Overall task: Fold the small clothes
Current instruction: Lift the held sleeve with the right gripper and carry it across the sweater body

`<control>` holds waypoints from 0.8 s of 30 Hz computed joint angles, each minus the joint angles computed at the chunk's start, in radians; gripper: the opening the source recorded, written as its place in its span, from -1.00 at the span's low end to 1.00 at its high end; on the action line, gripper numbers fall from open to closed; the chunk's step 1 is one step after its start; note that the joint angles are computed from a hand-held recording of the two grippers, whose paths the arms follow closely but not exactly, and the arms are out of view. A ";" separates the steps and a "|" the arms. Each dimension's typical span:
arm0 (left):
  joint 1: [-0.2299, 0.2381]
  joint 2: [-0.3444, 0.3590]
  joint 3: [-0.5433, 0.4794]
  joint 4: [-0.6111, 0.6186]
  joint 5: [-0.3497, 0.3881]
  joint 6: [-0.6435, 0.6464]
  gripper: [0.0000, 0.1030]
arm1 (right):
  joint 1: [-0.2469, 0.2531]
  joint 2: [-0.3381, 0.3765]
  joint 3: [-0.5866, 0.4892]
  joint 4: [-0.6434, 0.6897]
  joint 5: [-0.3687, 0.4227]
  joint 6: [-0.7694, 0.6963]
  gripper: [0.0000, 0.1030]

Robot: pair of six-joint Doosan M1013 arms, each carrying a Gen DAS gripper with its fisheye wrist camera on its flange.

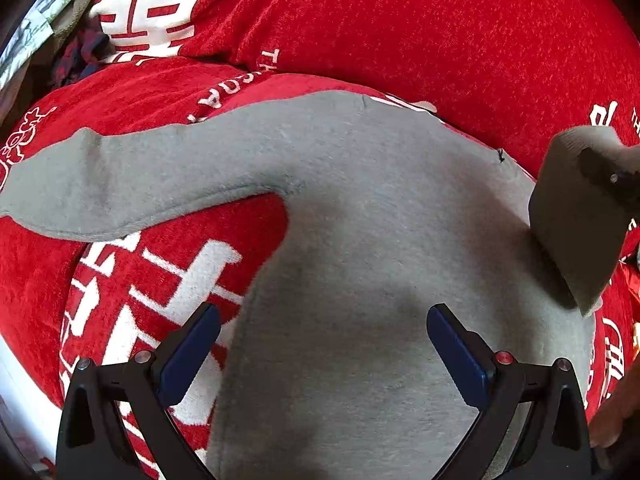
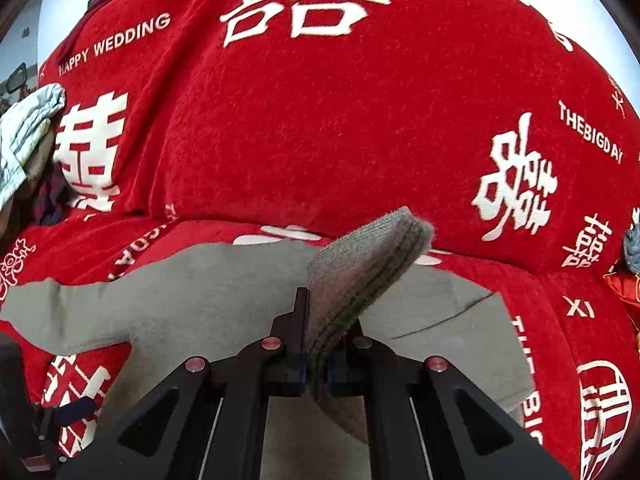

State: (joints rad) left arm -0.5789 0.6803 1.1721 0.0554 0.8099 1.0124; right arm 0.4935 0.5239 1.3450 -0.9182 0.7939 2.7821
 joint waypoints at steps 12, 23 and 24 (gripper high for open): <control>0.015 0.009 0.002 -0.001 0.005 0.000 1.00 | -0.018 0.064 -0.058 0.158 -0.051 -0.077 -0.88; 0.026 0.000 0.015 0.012 0.006 -0.029 1.00 | -0.024 0.094 -0.064 0.271 -0.115 -0.153 -0.88; 0.026 -0.001 0.016 0.011 0.006 -0.028 1.00 | -0.025 0.093 -0.057 0.285 -0.122 -0.163 -0.88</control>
